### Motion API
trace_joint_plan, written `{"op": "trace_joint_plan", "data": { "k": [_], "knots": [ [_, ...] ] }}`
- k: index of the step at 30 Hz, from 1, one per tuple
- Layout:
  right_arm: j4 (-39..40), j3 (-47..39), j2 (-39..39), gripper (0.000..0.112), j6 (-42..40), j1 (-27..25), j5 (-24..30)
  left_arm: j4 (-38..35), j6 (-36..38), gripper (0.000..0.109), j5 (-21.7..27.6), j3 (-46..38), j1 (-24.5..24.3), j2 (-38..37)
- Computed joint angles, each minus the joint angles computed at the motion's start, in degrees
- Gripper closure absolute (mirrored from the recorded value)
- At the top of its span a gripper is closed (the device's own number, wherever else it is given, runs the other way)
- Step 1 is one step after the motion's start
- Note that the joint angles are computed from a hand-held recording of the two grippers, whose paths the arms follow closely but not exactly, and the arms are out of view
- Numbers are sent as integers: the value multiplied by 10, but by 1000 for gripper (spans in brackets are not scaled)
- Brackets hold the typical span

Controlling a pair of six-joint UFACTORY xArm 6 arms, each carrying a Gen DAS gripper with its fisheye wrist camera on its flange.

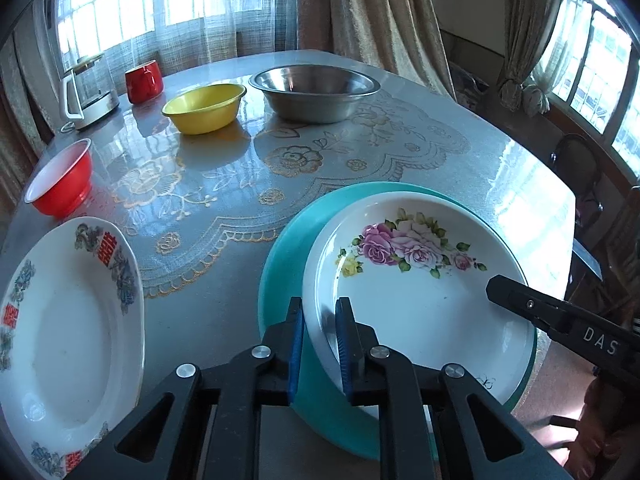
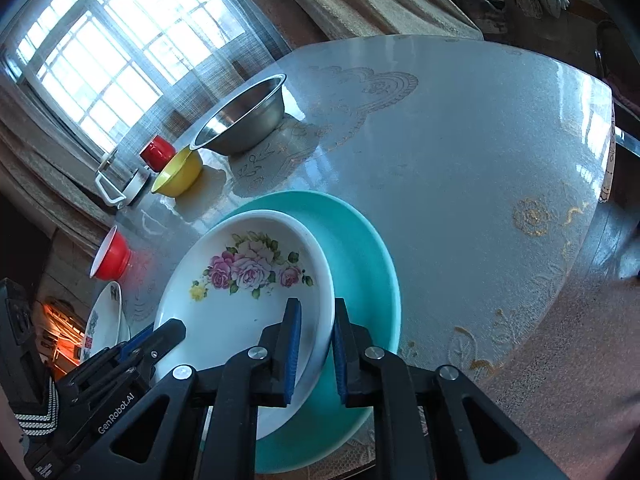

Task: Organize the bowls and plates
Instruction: 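Lift the floral plate with both grippers and lower it onto the teal plate, then open both grippers and withdraw from the stacked plates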

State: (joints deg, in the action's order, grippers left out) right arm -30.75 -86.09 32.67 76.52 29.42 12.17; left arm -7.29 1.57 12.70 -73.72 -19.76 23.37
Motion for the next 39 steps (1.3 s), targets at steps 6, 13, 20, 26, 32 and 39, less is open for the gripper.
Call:
{"op": "trace_joint_plan", "data": {
  "k": [6, 13, 20, 26, 32, 39],
  "knots": [
    [0, -2, 2, 98, 14, -1, 0, 7, -5, 93, -6, 6, 0, -3],
    [-27, -10, 1, 84, 40, 6, 17, -9, 1, 79, 3, 13, 1, -12],
    [-129, -8, -18, 80, 142, 9, 61, -21, 11, 44, -38, 56, 1, -44],
    [-185, -14, -30, 79, 199, 16, 90, -53, 43, 37, -50, 80, 3, -71],
    [-184, -49, -18, 77, 171, 29, 111, -87, 80, 31, -76, 111, 4, -104],
    [-210, -102, 7, 73, 155, 52, 125, -262, 230, 23, -112, 144, 6, -140]
  ]
}}
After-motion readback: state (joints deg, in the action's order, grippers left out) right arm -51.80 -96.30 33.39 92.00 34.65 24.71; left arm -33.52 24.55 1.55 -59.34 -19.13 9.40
